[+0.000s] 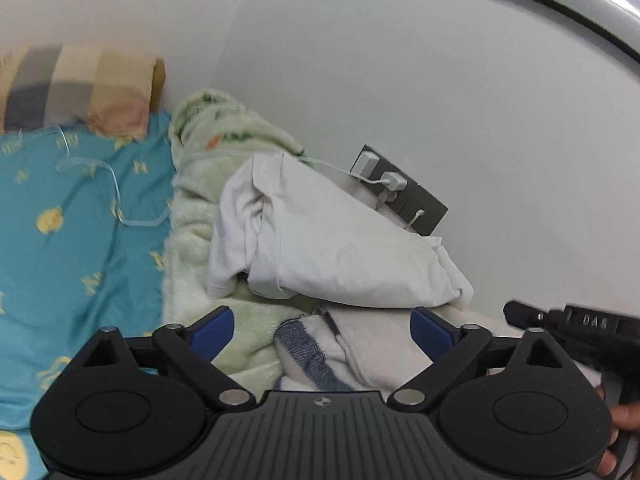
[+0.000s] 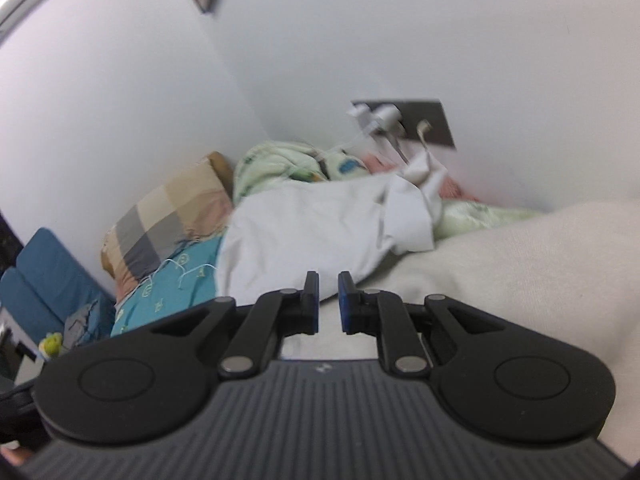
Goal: Fold clothes
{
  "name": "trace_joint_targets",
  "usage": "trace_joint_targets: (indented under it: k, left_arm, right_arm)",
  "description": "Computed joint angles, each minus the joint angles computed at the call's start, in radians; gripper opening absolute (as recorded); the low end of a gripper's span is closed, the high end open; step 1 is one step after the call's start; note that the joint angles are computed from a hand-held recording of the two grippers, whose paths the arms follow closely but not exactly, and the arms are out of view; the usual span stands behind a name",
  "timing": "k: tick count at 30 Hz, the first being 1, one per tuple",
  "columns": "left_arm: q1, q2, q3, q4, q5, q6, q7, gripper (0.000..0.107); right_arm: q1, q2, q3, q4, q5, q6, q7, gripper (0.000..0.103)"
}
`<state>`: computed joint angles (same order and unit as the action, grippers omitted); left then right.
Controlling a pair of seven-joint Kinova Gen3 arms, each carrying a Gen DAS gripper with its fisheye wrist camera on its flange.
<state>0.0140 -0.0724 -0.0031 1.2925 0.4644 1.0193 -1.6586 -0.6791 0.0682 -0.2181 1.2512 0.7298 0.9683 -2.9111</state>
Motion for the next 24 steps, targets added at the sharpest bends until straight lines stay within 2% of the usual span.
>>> trace_joint_targets:
  k: [3,6,11,13,15,17,18,21,24]
  left_arm:
    - [0.005,-0.105,0.002,0.036,-0.063,0.001,0.0,0.103]
    - [0.015,-0.191,0.031,0.056,-0.167,-0.004,0.034,0.103]
    - [0.032,-0.297,0.064,0.082,-0.286,-0.006,0.083,0.103]
    - [0.045,-0.332,0.062,0.098,-0.304,-0.011,0.083,0.103]
    - [0.046,-0.365,0.072,0.115,-0.329,-0.019,0.088,0.103]
    - [0.04,-0.39,0.088,0.128,-0.357,-0.022,0.092,0.103]
    - [0.036,-0.403,0.096,0.135,-0.371,-0.023,0.094,0.103]
    - [0.025,-0.44,0.116,0.154,-0.407,-0.026,0.096,0.103]
    - [0.016,-0.477,0.121,0.189,-0.426,-0.039,0.1,0.103]
  right_arm:
    - [-0.045,-0.03,-0.036,0.019,0.087,0.031,-0.034,0.014]
    - [-0.077,-0.051,-0.083,0.032,0.145,0.077,-0.045,0.015]
    - [-0.132,-0.064,-0.147,0.055,0.241,0.15,-0.048,0.018]
    - [-0.157,-0.073,-0.173,0.075,0.296,0.175,-0.069,0.028]
    - [-0.179,-0.08,-0.197,0.096,0.344,0.191,-0.089,0.045]
    - [-0.205,-0.074,-0.221,0.101,0.39,0.228,-0.101,0.052]
    - [-0.218,-0.07,-0.228,0.103,0.411,0.246,-0.112,0.06]
    - [-0.268,-0.059,-0.248,0.114,0.481,0.304,-0.159,0.07]
    - [-0.323,-0.044,-0.254,0.117,0.526,0.373,-0.197,0.071]
